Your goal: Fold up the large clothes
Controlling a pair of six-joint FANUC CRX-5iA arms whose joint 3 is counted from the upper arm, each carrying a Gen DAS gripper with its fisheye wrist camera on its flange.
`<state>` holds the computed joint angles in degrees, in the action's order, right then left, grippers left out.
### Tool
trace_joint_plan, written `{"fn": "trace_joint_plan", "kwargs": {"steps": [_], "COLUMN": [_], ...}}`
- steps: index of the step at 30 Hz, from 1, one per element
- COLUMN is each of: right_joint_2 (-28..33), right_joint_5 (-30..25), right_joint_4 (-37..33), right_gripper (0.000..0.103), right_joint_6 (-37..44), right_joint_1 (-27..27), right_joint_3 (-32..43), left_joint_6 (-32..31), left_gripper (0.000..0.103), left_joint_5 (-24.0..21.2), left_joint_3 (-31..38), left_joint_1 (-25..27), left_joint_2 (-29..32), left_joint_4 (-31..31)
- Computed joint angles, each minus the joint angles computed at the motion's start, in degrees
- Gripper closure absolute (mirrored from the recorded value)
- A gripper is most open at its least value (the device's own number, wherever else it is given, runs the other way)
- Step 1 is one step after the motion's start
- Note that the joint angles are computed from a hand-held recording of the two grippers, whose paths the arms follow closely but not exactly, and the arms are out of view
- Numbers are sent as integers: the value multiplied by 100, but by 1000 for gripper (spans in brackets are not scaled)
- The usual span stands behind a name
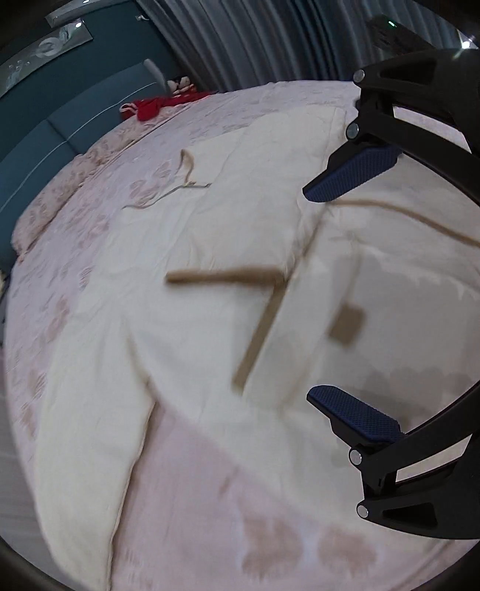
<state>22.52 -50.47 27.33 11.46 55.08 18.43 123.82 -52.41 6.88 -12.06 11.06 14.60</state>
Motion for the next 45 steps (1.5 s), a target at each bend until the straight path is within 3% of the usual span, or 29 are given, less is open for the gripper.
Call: {"fn": "trace_joint_plan", "kwargs": {"steps": [3, 6, 7, 8, 9, 11, 13, 17, 18, 23, 25, 28, 32, 40, 45], "right_joint_2": [-350, -473, -479, -450, -408, -348, -281, -47, -1, 373, 696, 913, 840, 881, 715], "right_joint_5": [258, 572, 712, 825, 946, 1199, 1419, 1698, 1711, 817, 179, -255, -149, -39, -465], "right_joint_4": [169, 175, 212, 223, 231, 270, 343, -74, -6, 989, 712, 131, -100, 28, 159], "right_gripper": [46, 46, 46, 46, 46, 47, 52, 90, 92, 93, 93, 93, 94, 94, 86], "right_joint_6": [-617, -1107, -1257, -1401, -1517, -1762, -2014, -1611, -1490, -862, -254, 106, 99, 1, -390], "right_joint_1": [-153, -364, -403, -488, -571, -718, -842, -1090, -1102, -840, -775, -804, -820, -818, -660], "right_joint_3": [-685, -1035, -1126, -1157, -1169, -1216, -1230, -867, -771, -20, 498, 731, 410, 286, 328], "left_joint_6": [8, 158, 182, 126, 18, -70, -251, -225, -291, -392, -449, -465, -318, -220, -221], "left_gripper": [6, 20, 33, 55, 65, 94, 96, 98, 98, 98, 98, 98, 97, 97, 96], "left_joint_5": [11, -78, -154, -145, -228, -378, -274, -278, -269, -754, -1017, -1290, -979, -911, -871], "left_joint_3": [389, 769, 882, 920, 1009, 1185, 1211, 1823, 1926, 2822, 2891, 2773, 2292, 2299, 2268], "left_joint_1": [-125, -205, -196, -175, -139, -72, -7, -14, -2, -208, -225, -277, -350, -472, -485], "left_joint_2": [509, 799, 887, 931, 1006, 1079, 1001, 974, 973, 1342, 1535, 1726, 1611, 1646, 1627], "left_joint_4": [123, -108, -126, -70, 9, -35, -90, -839, -912, -1973, -2034, -2042, -2141, -2480, -2511]}}
